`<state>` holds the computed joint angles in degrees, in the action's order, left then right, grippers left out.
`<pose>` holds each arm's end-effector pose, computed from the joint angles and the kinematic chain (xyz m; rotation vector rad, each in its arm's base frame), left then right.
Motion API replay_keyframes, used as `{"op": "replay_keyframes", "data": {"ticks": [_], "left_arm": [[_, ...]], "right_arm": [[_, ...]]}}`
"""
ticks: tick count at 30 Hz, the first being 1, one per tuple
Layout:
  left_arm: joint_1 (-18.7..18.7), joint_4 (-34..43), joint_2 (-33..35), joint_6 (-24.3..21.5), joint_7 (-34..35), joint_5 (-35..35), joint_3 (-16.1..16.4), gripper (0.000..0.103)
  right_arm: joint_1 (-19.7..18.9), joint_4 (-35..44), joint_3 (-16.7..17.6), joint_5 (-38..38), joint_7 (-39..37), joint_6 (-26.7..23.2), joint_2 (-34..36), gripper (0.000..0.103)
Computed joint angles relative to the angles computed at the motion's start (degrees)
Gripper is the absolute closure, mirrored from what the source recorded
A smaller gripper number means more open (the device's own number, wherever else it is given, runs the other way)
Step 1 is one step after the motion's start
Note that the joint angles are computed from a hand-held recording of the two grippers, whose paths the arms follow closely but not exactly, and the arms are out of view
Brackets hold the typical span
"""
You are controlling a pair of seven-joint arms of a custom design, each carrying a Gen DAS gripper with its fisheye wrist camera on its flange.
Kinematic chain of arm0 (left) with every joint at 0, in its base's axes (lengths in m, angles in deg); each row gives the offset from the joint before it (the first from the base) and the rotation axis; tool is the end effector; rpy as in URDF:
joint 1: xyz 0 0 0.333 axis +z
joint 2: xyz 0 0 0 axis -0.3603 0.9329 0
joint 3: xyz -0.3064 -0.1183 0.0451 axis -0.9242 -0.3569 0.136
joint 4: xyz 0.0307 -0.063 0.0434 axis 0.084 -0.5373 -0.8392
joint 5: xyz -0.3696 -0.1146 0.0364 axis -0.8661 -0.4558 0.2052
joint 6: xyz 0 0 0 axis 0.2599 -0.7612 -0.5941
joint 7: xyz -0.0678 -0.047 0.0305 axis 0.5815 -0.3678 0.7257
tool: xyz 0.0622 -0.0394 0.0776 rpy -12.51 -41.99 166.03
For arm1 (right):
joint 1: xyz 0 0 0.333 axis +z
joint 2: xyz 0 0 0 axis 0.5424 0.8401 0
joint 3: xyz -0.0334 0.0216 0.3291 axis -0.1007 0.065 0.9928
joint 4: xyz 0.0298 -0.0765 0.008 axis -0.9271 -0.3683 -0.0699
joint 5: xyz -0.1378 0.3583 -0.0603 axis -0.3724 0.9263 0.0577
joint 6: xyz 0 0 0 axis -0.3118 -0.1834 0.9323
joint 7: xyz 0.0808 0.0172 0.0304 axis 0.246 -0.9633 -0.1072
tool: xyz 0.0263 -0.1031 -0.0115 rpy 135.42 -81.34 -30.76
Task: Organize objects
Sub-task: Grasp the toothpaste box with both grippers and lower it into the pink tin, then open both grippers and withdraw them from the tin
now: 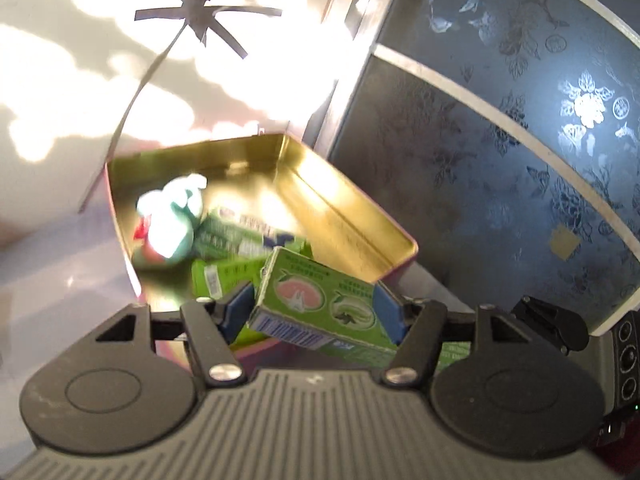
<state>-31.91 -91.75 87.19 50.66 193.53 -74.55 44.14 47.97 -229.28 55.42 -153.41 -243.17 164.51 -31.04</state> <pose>0.5641 -0.2735 0.5942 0.8247 -2.6409 1.3943 0.2847 0.2633 0.5275 -1.6195 1.2950 -1.1489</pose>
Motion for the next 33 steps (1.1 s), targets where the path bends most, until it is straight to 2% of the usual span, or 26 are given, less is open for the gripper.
{"op": "replay_keyframes", "data": {"ticks": [3,6,8,9,10,12,13,15,17,19,21,25,28,30,33], "left_arm": [[-2.5,8.6,7.1,4.5,-3.8,3.0,-1.8,0.034],[-5.1,19.3,16.5,7.0,-10.8,9.7,-2.9,0.034],[-7.6,25.9,22.3,8.3,-16.6,15.7,-2.5,0.034],[-8.6,28.3,24.7,9.1,-18.6,18.4,-2.1,0.034],[-9.8,30.0,26.4,10.3,-21.1,21.1,-1.5,0.034],[-10.9,32.0,28.6,10.8,-26.8,24.7,-0.5,0.034],[-10.4,31.9,28.7,10.4,-28.2,25.1,-0.9,0.034],[-8.0,27.8,26.5,12.1,-27.0,24.2,-3.2,0.034],[-5.8,20.6,21.9,16.4,-22.9,22.7,-5.3,0.034],[-2.2,13.9,17.0,19.3,-16.2,17.3,-8.5,0.034],[-0.3,8.2,12.2,20.9,-11.1,12.0,-9.6,0.034],[1.5,-4.4,1.2,25.0,1.5,-0.1,-9.0,0.033],[0.7,-11.8,-4.8,27.4,7.5,-5.7,-6.7,0.033],[-0.2,-15.5,-7.5,28.9,8.9,-7.4,-4.8,0.032],[-1.3,-19.3,-9.8,29.1,7.0,-6.9,-1.9,0.031]], "right_arm": [[-3.2,3.4,-0.8,-4.9,1.6,-1.6,3.6,0.056],[-4.5,6.6,-3.4,-9.6,3.9,-2.8,8.9,0.056],[-4.5,8.7,-5.6,-11.1,4.8,-2.9,12.7,0.056],[-4.4,9.8,-7.0,-11.3,5.2,-2.7,14.7,0.054],[-4.2,10.6,-8.0,-11.1,5.4,-2.7,16.2,0.046],[-4.1,11.6,-8.2,-12.0,7.8,-6.6,18.6,0.037],[-3.7,11.7,-8.7,-12.6,8.9,-7.1,18.9,0.037],[-2.7,11.2,-9.4,-14.4,11.9,-7.0,18.3,0.038],[-1.6,10.4,-9.2,-15.2,13.8,-8.2,17.2,0.038],[-0.4,9.3,-8.6,-14.5,16.0,-10.0,15.7,0.038],[0.7,7.9,-7.8,-14.0,19.8,-11.4,13.7,0.037],[3.1,5.5,-4.9,-11.1,25.3,-15.3,9.8,0.037],[5.0,4.7,-2.8,-7.6,28.9,-17.2,8.5,0.036],[6.0,4.6,-1.5,-6.0,31.2,-17.8,8.5,0.036],[7.3,5.5,0.0,-4.6,33.6,-18.1,10.1,0.036]]}}
